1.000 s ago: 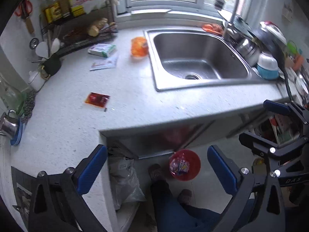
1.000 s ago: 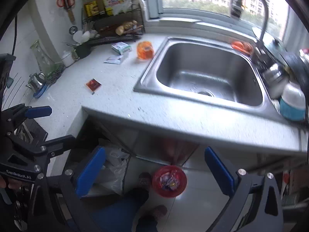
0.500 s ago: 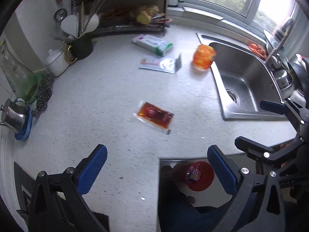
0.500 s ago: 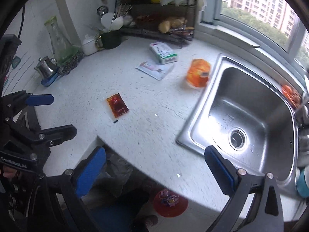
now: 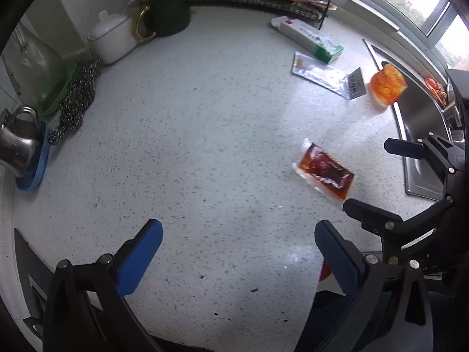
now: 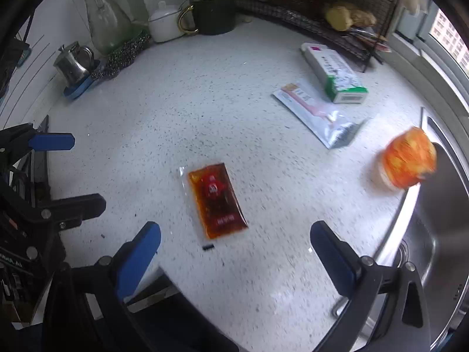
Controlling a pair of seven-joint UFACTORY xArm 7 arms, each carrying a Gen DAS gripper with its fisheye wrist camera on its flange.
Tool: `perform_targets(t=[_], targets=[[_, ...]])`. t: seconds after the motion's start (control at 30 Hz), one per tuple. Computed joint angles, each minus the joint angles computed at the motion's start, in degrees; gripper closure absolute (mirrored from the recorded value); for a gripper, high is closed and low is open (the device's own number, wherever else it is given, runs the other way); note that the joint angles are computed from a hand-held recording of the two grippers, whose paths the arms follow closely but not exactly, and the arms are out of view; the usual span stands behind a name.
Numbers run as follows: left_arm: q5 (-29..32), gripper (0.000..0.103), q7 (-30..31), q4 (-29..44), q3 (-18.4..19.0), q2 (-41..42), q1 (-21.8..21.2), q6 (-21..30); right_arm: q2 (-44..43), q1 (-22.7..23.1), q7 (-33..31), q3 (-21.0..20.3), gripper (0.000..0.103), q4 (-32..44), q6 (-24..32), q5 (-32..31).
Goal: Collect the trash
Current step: 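Raise both tools back up toward the counter, then grasp the red sauce sachet with the right gripper, then grasp the white sachet with the left gripper while the right holds the red sachet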
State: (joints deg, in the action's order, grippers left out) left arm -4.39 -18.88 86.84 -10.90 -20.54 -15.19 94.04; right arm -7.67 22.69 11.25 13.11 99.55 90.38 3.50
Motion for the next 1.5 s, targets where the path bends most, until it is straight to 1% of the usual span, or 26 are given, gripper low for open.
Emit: perform_targets(t=[0.17, 0.2, 0.23, 0.3, 0.4, 0.47, 0.5, 0.53, 0.57, 0.63, 0.77, 0.83, 0.9, 0.93, 1.1, 1.17, 1.27, 1.3, 1.33, 1.4, 1.43, 1.5], targets=[[-1.2, 0.000, 0.7, -1.7, 1.5, 0.0, 0.7, -0.3, 4.3, 0.9, -1.1, 0.3, 0.001, 2.7, 1.0, 0.2], [-1.4, 0.000, 0.6, -1.9, 1.6, 0.0, 0.8, -0.4, 5.1, 1.1, -1.4, 0.2, 0.006, 3.4, 1.2, 0.5], [-1.6, 0.000, 0.2, -2.0, 1.5, 0.2, 0.9, -0.5, 5.8, 1.3, -1.5, 0.1, 0.014, 4.0, 1.5, 0.7], [-1.8, 0.000, 0.0, -2.2, 1.7, 0.1, 1.1, -0.4, 7.0, 1.7, -1.8, 0.0, 0.023, 4.9, 2.4, 1.3], [-1.4, 0.000, -0.1, -2.4, 1.7, -0.4, 1.2, 0.0, 7.5, 2.2, -2.4, -0.1, 0.026, 5.1, 2.3, 1.6], [-1.0, 0.000, -0.1, -2.7, 1.5, -0.8, 1.4, 0.5, 7.6, 2.7, -2.7, 0.1, 0.026, 5.3, 2.4, 0.9], [-0.8, 0.000, -0.1, -2.9, 1.5, -1.0, 1.4, 0.7, 7.8, 3.1, -3.1, 0.3, 0.029, 5.5, 2.7, -0.1], [-0.7, 0.000, -0.3, -3.0, 1.4, -1.2, 1.5, 0.8, 7.9, 3.7, -3.2, 0.8, 0.035, 5.6, 2.8, -2.0], [-0.6, 0.000, -0.2, -3.4, 1.4, -1.6, 1.5, 0.8, 7.5, 4.1, -3.6, 0.9, 0.038, 5.3, 2.5, -2.8], [-0.5, 0.000, -0.5, -3.4, 1.2, -1.8, 1.5, 1.0, 6.1, 4.1, -3.9, 0.7, 0.057, 4.1, 1.8, -2.0], [0.0, 0.000, -1.1, -2.4, 0.4, -1.7, 1.3, 1.5, 4.4, 3.9, -4.6, 0.6, 0.066, 2.5, 1.0, -1.1], [0.1, 0.000, -1.5, -1.6, 0.1, -1.3, 1.1, 1.5, 2.7, 3.3, -4.5, 0.1, 0.085, 1.3, 1.0, 0.1], [0.2, 0.000, -1.7, -0.5, -0.2, -0.5, 0.8, 1.3, 0.0, 2.1, -3.9, -0.9, 0.090, -1.5, 0.7, 3.4], [0.2, 0.000, -1.7, 0.2, -0.4, 0.0, 0.6, 1.2, -0.6, 1.5, -3.3, -1.3, 0.092, -1.9, 1.0, 4.8], [0.6, 0.000, -1.0, 5.1, -1.5, 4.6, -1.0, 0.2, -3.7, -1.0, -0.6, -2.3, 0.092, -3.2, 1.6, 6.8], [1.1, 0.000, -1.0, 8.5, -2.4, 8.6, -2.0, -0.9, -4.6, -2.1, 0.1, -2.8, 0.092, -2.8, 2.1, 6.9], [1.7, 0.000, 0.2, 13.3, -2.7, 13.3, -3.9, -1.6, -5.1, -4.0, 1.6, -3.4, 0.092, -0.8, 3.3, 5.5], [2.0, 0.000, 0.7, 15.3, -2.8, 15.2, -4.6, -1.8, -4.9, -4.7, 2.3, -3.5, 0.092, 0.0, 3.7, 4.8], [2.4, 0.000, 1.2, 17.6, -3.0, 17.4, -5.4, -2.1, -6.5, -5.3, 2.5, -4.0, 0.092, -1.6, 3.7, 4.7], [2.8, 0.000, 2.3, 23.1, -3.0, 22.5, -7.1, -2.0, -7.3, -6.9, 3.6, -4.8, 0.092, -1.2, 4.2, 3.9], [3.0, 0.000, 2.8, 24.8, -2.8, 24.0, -7.9, -2.0, -7.1, -7.8, 3.0, -5.7, 0.092, -1.5, 3.7, 3.7], [4.2, 0.000, 3.6, 31.4, -2.5, 29.6, -9.9, -0.9, -8.2, -9.3, 3.9, -6.3, 0.092, -1.9, 3.7, 2.8]])
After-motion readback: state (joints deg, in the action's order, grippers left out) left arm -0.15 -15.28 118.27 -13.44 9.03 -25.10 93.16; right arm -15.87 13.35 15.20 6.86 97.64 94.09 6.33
